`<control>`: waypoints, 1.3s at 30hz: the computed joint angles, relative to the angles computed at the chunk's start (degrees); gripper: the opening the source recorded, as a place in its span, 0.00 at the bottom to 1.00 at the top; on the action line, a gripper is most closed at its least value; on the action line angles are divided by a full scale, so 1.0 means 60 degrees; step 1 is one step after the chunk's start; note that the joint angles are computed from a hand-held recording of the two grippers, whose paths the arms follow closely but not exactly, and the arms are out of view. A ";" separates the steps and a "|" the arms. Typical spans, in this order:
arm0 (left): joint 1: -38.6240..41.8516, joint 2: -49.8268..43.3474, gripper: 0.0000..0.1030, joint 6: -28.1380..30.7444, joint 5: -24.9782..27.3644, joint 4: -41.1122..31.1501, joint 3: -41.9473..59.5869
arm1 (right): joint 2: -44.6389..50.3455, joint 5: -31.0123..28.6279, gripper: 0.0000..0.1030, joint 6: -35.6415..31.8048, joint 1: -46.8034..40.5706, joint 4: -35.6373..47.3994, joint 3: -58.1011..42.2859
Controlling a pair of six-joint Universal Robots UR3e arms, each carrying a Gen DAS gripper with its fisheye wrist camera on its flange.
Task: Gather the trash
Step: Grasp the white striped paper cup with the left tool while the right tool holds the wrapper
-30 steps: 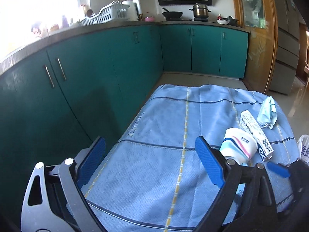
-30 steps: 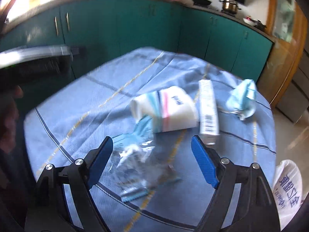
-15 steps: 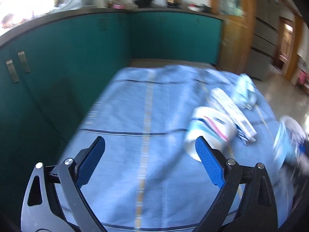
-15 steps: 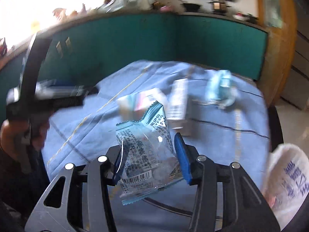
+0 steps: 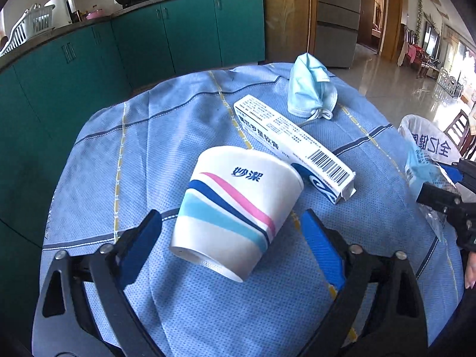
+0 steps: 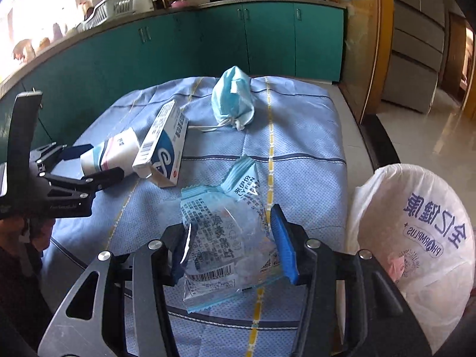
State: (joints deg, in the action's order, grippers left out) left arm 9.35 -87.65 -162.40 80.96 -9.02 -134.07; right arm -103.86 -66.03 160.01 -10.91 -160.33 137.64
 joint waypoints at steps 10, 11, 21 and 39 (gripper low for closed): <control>0.0558 0.1733 0.73 -0.0242 -0.0276 -0.1190 -0.0957 | 0.0924 -0.1290 0.65 0.0374 0.0979 -0.1313 -0.0062; 0.0458 0.2005 0.73 -0.0392 0.0022 -0.1261 -0.1132 | 0.1031 -0.1409 0.66 0.0430 0.1070 -0.1383 -0.0116; 0.1379 0.4657 0.88 0.0463 -0.0555 -0.2965 -0.2046 | 0.1708 -0.2158 0.66 0.0640 0.1960 -0.1873 -0.0402; 0.0116 0.3023 0.91 -0.0601 0.0481 -0.0792 -0.2071 | 0.1953 -0.2712 0.69 0.0905 0.2307 -0.2282 -0.0371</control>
State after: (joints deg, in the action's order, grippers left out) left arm 10.05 -69.51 -166.01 83.85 -13.77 -146.49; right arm -92.14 -82.30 165.43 2.93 -174.03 135.41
